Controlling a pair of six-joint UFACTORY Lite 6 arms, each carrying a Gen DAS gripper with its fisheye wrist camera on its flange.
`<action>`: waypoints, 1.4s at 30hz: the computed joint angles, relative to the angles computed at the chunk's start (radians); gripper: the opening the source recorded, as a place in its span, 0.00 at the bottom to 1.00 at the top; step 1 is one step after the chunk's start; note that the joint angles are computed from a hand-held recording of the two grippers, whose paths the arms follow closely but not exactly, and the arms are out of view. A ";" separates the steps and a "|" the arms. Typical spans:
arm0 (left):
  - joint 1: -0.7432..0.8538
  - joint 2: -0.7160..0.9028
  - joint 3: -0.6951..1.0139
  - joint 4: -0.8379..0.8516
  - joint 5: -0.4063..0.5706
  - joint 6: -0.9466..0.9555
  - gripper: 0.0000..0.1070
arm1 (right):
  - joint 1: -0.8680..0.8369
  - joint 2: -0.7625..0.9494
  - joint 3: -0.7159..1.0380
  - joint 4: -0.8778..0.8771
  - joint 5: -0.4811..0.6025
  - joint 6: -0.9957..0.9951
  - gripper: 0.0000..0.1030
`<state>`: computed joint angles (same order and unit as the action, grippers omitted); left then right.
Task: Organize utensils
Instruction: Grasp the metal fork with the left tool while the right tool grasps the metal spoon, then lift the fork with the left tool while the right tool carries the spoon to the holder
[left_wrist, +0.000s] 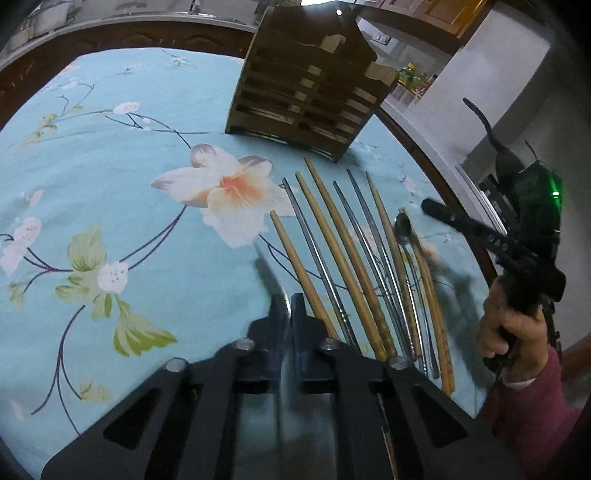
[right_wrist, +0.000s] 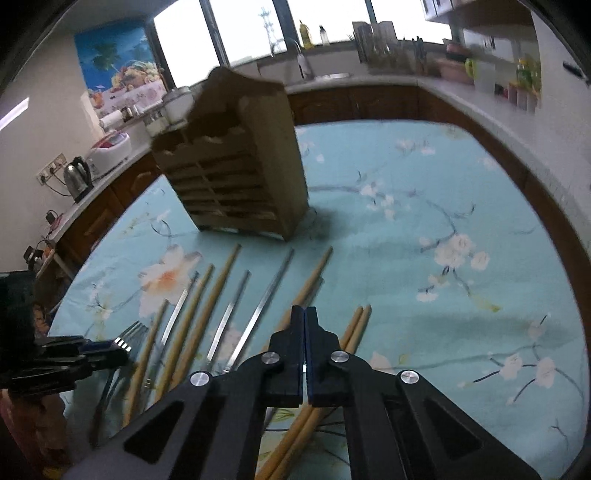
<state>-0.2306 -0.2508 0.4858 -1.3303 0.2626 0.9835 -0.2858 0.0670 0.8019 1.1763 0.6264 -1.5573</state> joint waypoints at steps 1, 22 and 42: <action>-0.008 -0.014 -0.007 0.014 -0.010 -0.015 0.03 | -0.005 -0.026 -0.010 0.003 0.012 0.001 0.00; 0.098 -0.241 -0.087 0.132 0.082 -0.161 0.03 | 0.031 0.230 0.150 -0.120 0.047 -0.047 0.30; 0.258 -0.497 -0.051 0.230 0.221 -0.280 0.02 | -0.082 -0.355 -0.034 -0.032 0.164 -0.010 0.02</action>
<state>0.0270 -0.7478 0.4344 -1.1004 0.4832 0.7037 -0.3681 -0.2879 0.7680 1.1445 0.7907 -1.5676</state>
